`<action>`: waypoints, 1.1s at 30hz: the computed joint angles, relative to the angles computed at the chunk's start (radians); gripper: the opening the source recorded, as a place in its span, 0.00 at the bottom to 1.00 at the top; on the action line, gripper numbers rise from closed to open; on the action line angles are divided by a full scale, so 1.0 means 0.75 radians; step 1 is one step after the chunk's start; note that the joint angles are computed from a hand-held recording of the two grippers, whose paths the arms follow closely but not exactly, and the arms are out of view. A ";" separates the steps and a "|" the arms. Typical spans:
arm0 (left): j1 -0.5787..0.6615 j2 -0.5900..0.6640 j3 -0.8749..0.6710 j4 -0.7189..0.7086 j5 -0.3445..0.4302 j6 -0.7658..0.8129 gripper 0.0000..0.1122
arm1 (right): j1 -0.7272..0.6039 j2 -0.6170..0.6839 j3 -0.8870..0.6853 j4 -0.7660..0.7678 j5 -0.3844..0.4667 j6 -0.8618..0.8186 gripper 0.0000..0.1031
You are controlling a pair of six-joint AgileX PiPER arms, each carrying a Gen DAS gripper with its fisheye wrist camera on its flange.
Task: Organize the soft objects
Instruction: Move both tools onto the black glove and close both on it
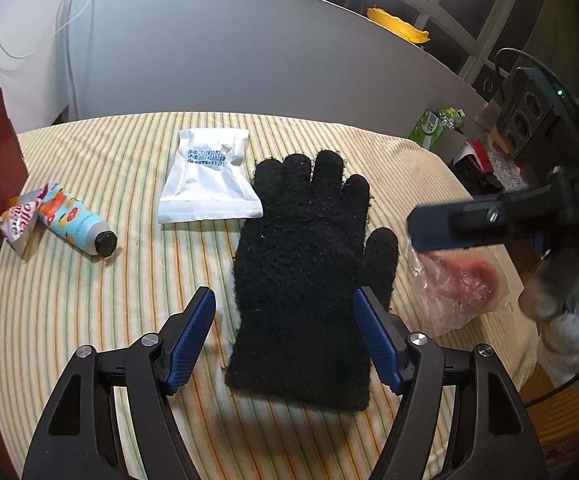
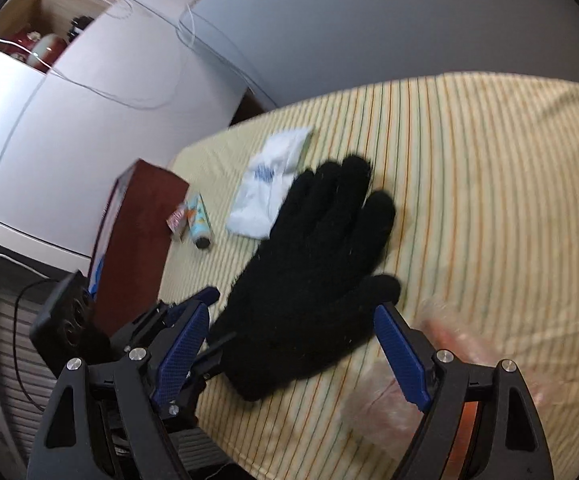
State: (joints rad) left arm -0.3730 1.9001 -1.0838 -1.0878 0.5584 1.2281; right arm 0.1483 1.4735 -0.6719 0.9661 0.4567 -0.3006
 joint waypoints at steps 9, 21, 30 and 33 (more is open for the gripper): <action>0.006 0.062 -0.055 0.029 0.073 -0.015 0.54 | 0.053 0.120 -0.027 -0.012 -0.007 0.081 0.70; -0.003 0.087 -0.060 0.010 0.101 0.027 0.47 | 0.058 0.178 -0.076 -0.103 0.029 0.264 0.67; -0.009 0.046 -0.013 -0.038 0.149 0.089 0.39 | 0.107 0.216 -0.142 -0.263 0.016 0.483 0.67; -0.017 0.031 0.014 -0.095 0.133 0.134 0.29 | 0.135 0.224 -0.164 -0.366 0.007 0.591 0.49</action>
State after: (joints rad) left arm -0.3858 1.9233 -1.0730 -1.1589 0.6582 1.3289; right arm 0.2494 1.6416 -0.7948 0.6918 0.4623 0.1431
